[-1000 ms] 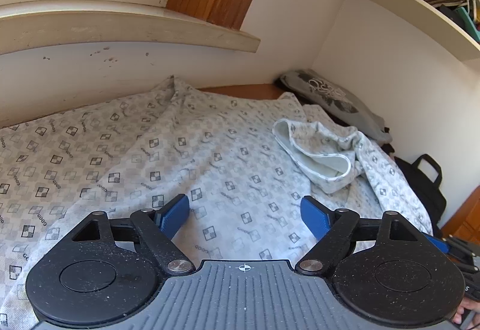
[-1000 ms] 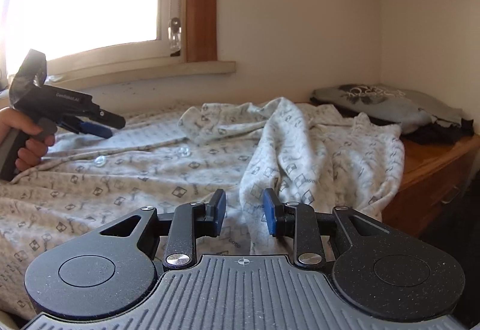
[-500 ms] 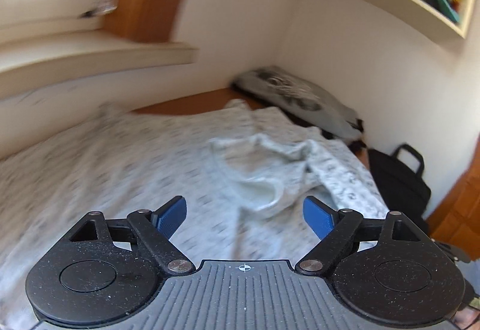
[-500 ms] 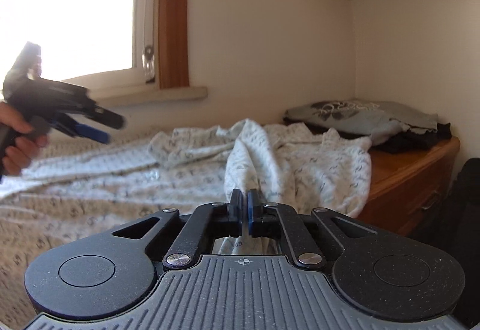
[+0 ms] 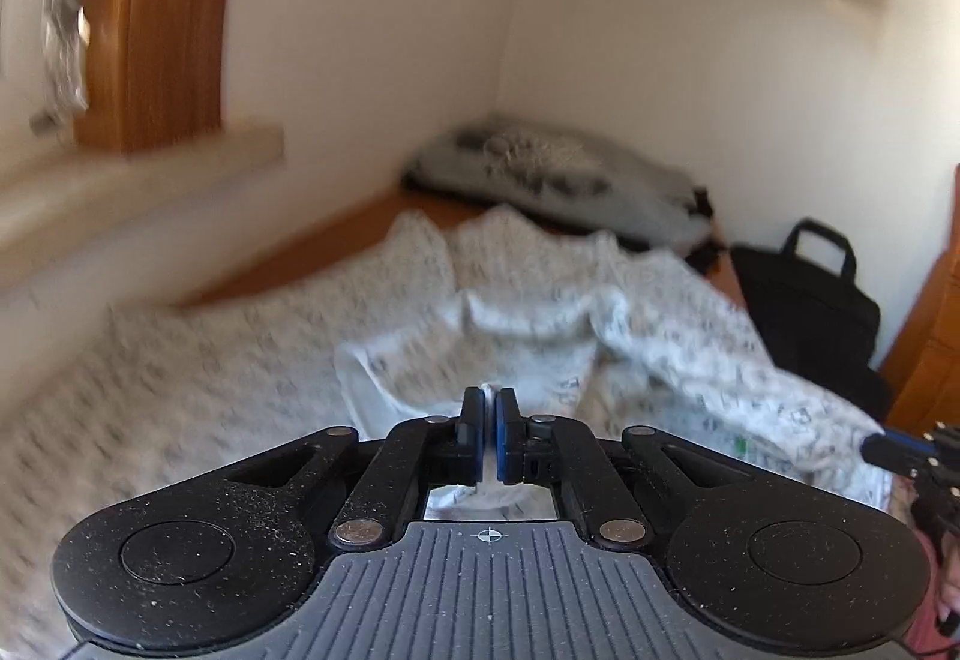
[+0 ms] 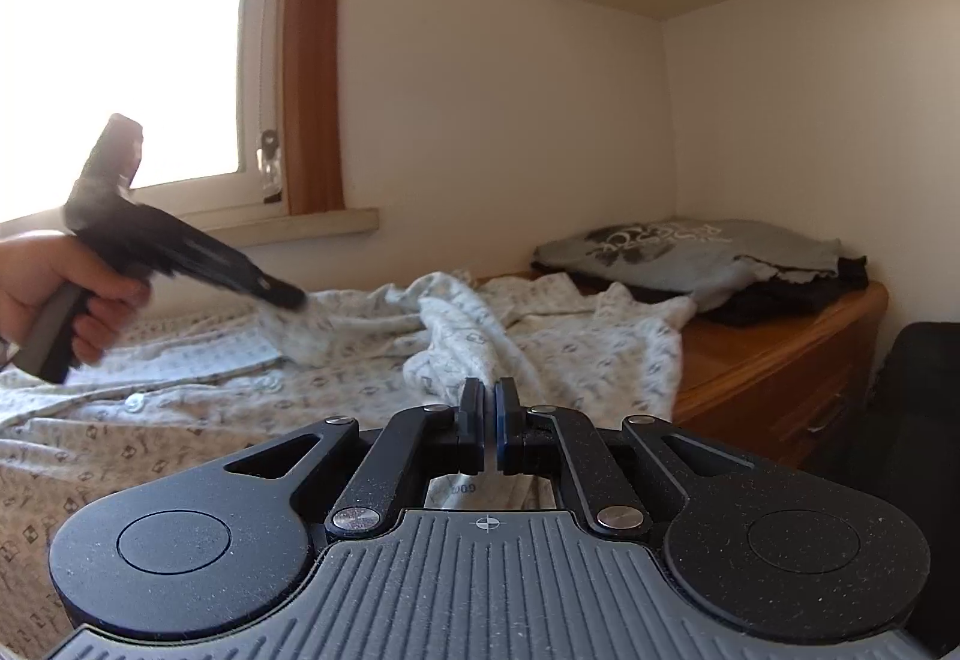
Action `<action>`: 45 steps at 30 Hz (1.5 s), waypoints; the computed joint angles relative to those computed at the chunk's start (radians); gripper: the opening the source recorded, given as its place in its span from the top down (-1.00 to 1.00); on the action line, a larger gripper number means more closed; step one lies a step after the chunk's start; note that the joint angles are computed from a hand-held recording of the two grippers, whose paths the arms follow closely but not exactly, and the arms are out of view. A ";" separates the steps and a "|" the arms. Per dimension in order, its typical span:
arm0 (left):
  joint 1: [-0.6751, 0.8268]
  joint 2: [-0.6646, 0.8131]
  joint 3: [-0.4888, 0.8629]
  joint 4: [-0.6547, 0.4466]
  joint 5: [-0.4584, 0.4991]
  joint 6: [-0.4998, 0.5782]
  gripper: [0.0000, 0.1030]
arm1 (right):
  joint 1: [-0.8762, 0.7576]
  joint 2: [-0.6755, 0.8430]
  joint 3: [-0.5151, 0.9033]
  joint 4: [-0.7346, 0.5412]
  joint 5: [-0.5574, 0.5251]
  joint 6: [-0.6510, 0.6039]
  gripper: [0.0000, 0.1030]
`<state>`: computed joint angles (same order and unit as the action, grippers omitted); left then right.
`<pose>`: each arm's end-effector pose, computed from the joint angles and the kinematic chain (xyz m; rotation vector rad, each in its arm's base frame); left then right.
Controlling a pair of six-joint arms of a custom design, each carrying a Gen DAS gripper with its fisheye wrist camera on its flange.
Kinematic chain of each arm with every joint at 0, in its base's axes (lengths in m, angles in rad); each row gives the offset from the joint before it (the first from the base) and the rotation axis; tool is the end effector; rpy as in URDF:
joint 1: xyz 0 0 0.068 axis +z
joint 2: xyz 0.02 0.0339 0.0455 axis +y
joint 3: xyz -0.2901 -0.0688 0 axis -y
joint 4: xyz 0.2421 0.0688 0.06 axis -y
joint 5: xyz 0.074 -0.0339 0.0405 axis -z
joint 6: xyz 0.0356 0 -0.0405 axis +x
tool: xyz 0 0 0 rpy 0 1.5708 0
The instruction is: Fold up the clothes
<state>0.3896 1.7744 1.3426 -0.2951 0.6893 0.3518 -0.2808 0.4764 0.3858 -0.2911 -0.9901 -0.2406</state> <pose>0.3781 0.1308 0.2833 0.2991 2.1093 -0.3617 0.1000 0.0021 0.2495 -0.5882 1.7177 0.5924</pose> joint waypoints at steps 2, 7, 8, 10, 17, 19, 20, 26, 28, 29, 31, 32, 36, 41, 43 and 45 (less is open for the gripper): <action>0.050 -0.030 0.020 -0.003 0.054 -0.015 0.93 | -0.040 0.004 0.006 -0.004 -0.026 -0.015 0.92; 0.192 -0.083 0.114 -0.021 0.181 -0.045 0.93 | -0.247 0.049 0.048 -0.037 -0.222 -0.033 0.92; 0.216 -0.081 0.142 -0.055 0.199 -0.020 0.93 | -0.289 0.066 0.059 -0.048 -0.271 -0.039 0.92; 0.249 -0.067 0.190 -0.146 0.207 0.054 0.92 | -0.316 0.093 0.077 -0.075 -0.310 -0.049 0.92; 0.291 -0.012 0.111 -0.194 0.159 0.190 0.92 | -0.097 0.079 0.056 -0.045 -0.117 -0.017 0.92; 0.293 -0.003 0.101 -0.195 0.149 0.205 0.92 | -0.114 0.094 0.058 -0.061 -0.158 -0.031 0.92; 0.291 0.000 0.099 -0.201 0.137 0.214 0.88 | -0.122 0.106 0.065 -0.076 -0.174 -0.048 0.91; 0.311 0.029 0.141 -0.282 0.091 0.254 0.19 | -0.108 0.145 0.098 -0.166 -0.144 -0.148 0.84; 0.324 0.042 0.160 -0.311 0.086 0.262 0.06 | -0.099 0.140 0.102 -0.172 -0.133 -0.144 0.78; 0.333 0.051 0.171 -0.326 0.094 0.266 0.00 | -0.096 0.134 0.104 -0.177 -0.130 -0.142 0.75; 0.335 0.065 0.184 -0.332 0.095 0.261 -0.08 | -0.071 0.114 0.111 -0.159 -0.111 -0.113 0.59; 0.330 0.071 0.187 -0.326 0.090 0.253 -0.17 | -0.048 0.101 0.116 -0.142 -0.092 -0.091 0.54; 0.311 0.098 0.201 -0.303 0.071 0.223 -0.31 | 0.110 0.083 0.147 -0.081 0.033 -0.023 0.43; 0.236 0.200 0.332 -0.371 0.041 0.179 -0.49 | 0.290 0.129 0.163 -0.079 0.192 -0.056 0.42; 0.201 0.221 0.347 -0.357 0.005 0.184 -0.49 | 0.295 0.136 0.149 -0.090 0.183 -0.071 0.40; 0.171 0.241 0.365 -0.367 -0.031 0.197 -0.49 | 0.303 0.142 0.135 -0.096 0.170 -0.073 0.39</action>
